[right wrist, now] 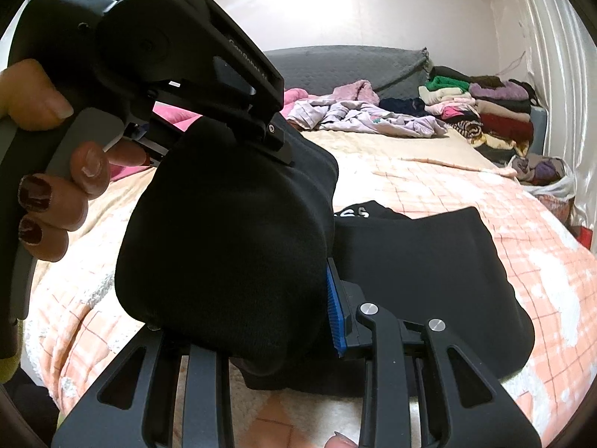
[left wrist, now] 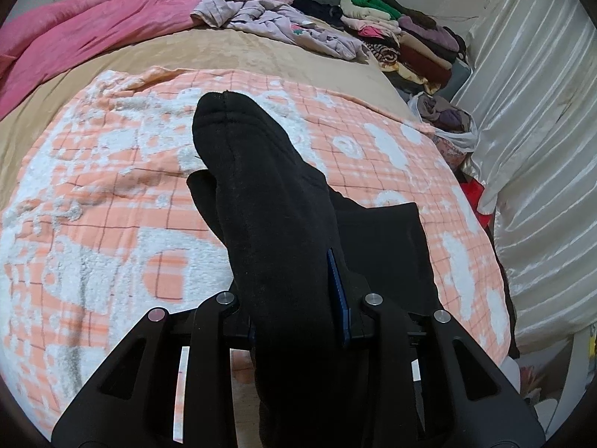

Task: Fold small clothes
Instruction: 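Lift the gripped edge with both tools and fold it over the sweatshirt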

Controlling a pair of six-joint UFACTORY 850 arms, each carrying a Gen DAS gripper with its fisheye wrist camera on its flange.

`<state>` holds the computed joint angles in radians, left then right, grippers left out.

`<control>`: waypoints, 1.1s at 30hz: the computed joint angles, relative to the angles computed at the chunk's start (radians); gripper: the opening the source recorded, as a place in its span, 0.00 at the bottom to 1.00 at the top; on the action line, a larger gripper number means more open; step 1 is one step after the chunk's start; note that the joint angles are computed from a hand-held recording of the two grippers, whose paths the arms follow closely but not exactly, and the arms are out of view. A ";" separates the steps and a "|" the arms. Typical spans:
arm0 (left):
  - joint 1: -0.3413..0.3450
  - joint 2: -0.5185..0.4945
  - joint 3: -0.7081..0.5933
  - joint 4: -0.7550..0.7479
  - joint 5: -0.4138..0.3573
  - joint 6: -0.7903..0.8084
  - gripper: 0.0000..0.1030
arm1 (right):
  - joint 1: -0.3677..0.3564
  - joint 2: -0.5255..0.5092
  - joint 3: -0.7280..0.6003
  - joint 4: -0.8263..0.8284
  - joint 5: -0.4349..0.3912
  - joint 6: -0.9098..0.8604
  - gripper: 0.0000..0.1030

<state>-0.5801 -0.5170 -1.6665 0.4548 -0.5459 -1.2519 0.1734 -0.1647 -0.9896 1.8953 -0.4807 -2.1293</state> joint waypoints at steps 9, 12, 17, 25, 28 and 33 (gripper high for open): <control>-0.018 -0.071 -0.099 -0.024 -0.038 0.032 0.21 | -0.045 -0.018 -0.010 -0.053 -0.038 0.077 0.26; -0.023 -0.097 -0.136 -0.028 -0.054 0.039 0.21 | -0.056 -0.028 -0.017 -0.067 -0.051 0.104 0.26; -0.032 -0.140 -0.200 -0.055 -0.083 0.067 0.21 | -0.079 -0.045 -0.030 -0.108 -0.074 0.152 0.26; -0.046 -0.231 -0.332 -0.106 -0.136 0.136 0.21 | -0.117 -0.080 -0.059 -0.176 -0.102 0.252 0.26; -0.053 -0.274 -0.395 -0.115 -0.170 0.154 0.21 | -0.133 -0.096 -0.074 -0.211 -0.121 0.304 0.26; -0.060 -0.352 -0.508 -0.136 -0.241 0.193 0.21 | -0.147 -0.118 -0.094 -0.266 -0.136 0.384 0.26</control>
<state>-0.6403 -0.8686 -2.1750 0.3187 -0.7865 -1.0584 0.0260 -0.2824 -1.0839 1.6298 -0.6163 -1.7449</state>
